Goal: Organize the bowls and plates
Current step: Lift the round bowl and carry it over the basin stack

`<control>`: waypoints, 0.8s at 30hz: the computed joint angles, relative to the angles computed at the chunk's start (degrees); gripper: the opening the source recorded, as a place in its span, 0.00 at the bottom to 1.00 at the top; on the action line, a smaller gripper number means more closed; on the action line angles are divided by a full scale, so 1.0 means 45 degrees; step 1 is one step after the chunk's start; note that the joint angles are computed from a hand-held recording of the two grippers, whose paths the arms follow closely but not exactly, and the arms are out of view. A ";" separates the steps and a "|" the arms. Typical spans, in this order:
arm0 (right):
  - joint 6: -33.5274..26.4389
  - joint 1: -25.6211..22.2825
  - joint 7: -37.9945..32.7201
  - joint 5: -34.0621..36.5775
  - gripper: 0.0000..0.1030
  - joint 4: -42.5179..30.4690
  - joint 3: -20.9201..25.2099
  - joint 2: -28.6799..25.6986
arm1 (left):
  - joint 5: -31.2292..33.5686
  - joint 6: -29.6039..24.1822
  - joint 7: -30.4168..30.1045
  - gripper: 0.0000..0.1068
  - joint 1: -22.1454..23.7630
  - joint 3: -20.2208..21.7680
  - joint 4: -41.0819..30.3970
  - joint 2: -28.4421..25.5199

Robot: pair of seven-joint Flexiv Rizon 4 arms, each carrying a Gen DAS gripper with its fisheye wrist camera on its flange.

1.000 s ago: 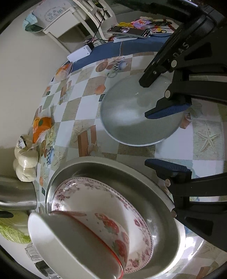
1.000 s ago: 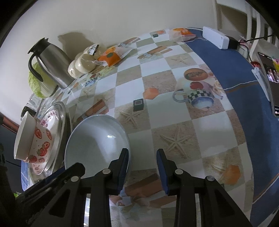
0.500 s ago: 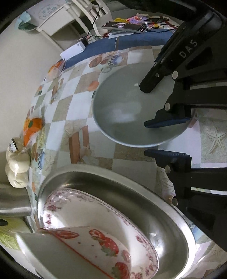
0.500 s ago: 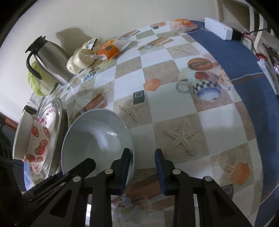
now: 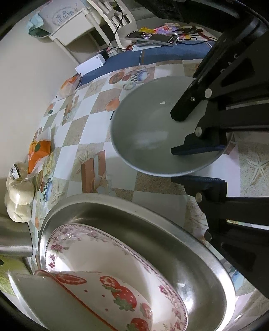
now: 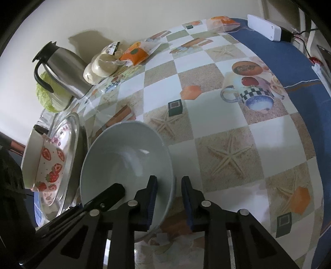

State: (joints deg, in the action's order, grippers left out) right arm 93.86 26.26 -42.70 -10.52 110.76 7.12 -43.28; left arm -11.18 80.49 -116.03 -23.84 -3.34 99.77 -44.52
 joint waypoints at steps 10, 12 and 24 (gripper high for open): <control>0.0064 -0.0111 -0.0106 0.0099 0.18 0.0297 0.0294 0.0189 | -0.0069 0.0053 0.0090 0.16 0.0128 -0.0230 0.0382 0.0232; 0.0058 -0.0037 -0.0086 0.0111 0.18 0.0401 0.0242 0.0268 | -0.0067 0.0104 0.0093 0.16 0.0113 -0.0249 0.0516 0.0316; 0.0206 0.1289 0.0371 0.0117 0.19 0.1363 -0.0904 0.1382 | -0.0108 0.0786 0.0178 0.16 0.0248 -0.0451 0.1542 0.1291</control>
